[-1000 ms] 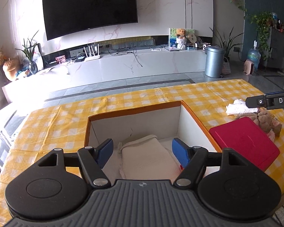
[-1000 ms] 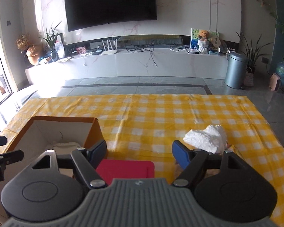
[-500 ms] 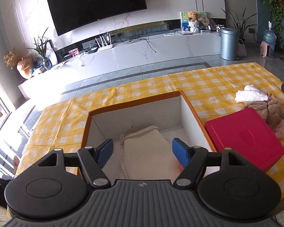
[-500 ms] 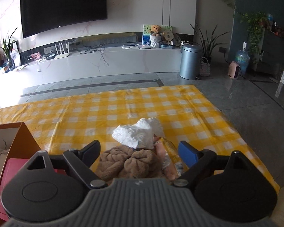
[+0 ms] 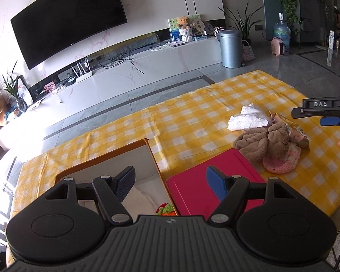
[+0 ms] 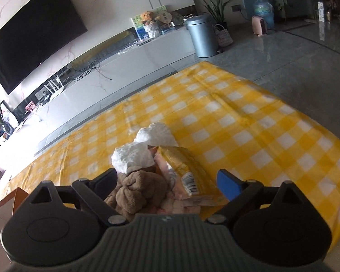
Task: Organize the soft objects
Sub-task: 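Move both tools to the soft pile beside the red box, then grasp the brown fluffy towel with the right tool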
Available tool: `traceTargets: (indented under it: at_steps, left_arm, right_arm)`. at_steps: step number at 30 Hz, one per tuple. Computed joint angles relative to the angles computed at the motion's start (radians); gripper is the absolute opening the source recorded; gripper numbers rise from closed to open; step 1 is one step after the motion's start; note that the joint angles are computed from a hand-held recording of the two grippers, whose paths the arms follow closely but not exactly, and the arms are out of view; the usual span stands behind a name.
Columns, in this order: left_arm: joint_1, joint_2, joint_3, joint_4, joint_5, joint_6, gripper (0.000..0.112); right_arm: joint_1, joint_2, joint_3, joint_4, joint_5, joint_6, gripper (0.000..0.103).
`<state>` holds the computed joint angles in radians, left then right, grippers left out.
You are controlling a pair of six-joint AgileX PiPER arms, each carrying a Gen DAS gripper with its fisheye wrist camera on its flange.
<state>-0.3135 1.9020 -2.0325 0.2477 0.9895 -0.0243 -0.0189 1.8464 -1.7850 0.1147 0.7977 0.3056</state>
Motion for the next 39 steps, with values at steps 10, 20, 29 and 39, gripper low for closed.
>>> traceTargets:
  at_steps: [10, 20, 29, 39]
  left_arm:
    - [-0.029, 0.081, -0.119, 0.024, 0.127, 0.013, 0.084]
    - [-0.044, 0.103, -0.185, 0.03, 0.192, -0.006, 0.084]
    - [-0.057, 0.064, -0.105, 0.105, 0.181, -0.065, 0.084]
    - [-0.044, -0.003, -0.003, 0.089, 0.145, -0.057, 0.085]
  right_arm:
    - [0.192, 0.162, -0.181, -0.171, 0.103, -0.298, 0.087]
    - [0.227, 0.203, -0.177, -0.299, 0.134, -0.342, 0.078]
    - [0.166, 0.143, -0.181, -0.136, 0.253, -0.432, 0.051]
    - [0.21, 0.027, -0.009, -0.114, 0.229, -0.599, 0.077]
